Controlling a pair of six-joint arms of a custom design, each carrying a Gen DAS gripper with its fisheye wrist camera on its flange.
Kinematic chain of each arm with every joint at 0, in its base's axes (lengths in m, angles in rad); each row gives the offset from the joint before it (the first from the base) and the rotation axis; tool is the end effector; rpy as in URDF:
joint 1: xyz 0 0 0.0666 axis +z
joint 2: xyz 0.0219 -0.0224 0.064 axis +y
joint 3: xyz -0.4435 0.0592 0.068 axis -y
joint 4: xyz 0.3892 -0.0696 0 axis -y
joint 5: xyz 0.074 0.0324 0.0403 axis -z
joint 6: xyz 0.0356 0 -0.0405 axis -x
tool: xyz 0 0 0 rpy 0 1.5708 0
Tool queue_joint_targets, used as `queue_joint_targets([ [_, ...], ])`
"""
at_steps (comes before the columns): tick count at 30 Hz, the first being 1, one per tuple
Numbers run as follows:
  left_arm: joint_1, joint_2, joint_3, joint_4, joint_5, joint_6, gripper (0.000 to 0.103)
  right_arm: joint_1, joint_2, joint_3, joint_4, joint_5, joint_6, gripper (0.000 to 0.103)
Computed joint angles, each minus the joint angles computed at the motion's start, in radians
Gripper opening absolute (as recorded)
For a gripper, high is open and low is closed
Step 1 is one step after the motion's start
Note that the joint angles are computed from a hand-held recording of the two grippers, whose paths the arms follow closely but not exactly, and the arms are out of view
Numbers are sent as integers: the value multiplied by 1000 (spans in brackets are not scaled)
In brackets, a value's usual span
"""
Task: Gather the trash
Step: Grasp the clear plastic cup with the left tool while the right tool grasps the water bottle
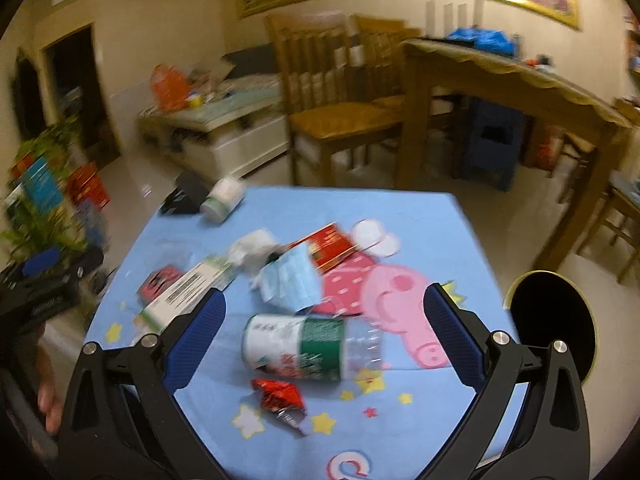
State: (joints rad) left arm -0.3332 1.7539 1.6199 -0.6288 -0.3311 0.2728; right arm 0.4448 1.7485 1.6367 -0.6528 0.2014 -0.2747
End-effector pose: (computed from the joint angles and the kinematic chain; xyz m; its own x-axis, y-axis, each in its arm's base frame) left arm 0.6018 -0.1965 0.4278 -0.6523 -0.0439 -0.7567 -0.0919 0.9955 0.0215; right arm 0.5741 0.2653 0.4362 -0.6805 -0.0299 -0.7322 -0.1108 0.9919 0.0625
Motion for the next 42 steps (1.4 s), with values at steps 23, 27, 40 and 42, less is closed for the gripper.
queue_joint_targets([
  [23,133,5,-97,-16,140,-11,96,133,414,480,-517,177,788,71],
  [27,124,23,-77,-11,258,-81,96,105,375,480,-481,82,721,70],
  [40,130,305,354,-211,454,-109,96,-61,120,240,-160,-229,389,70],
  [42,118,384,472,-291,404,-104,96,-77,84,191,-118,-257,357,70],
])
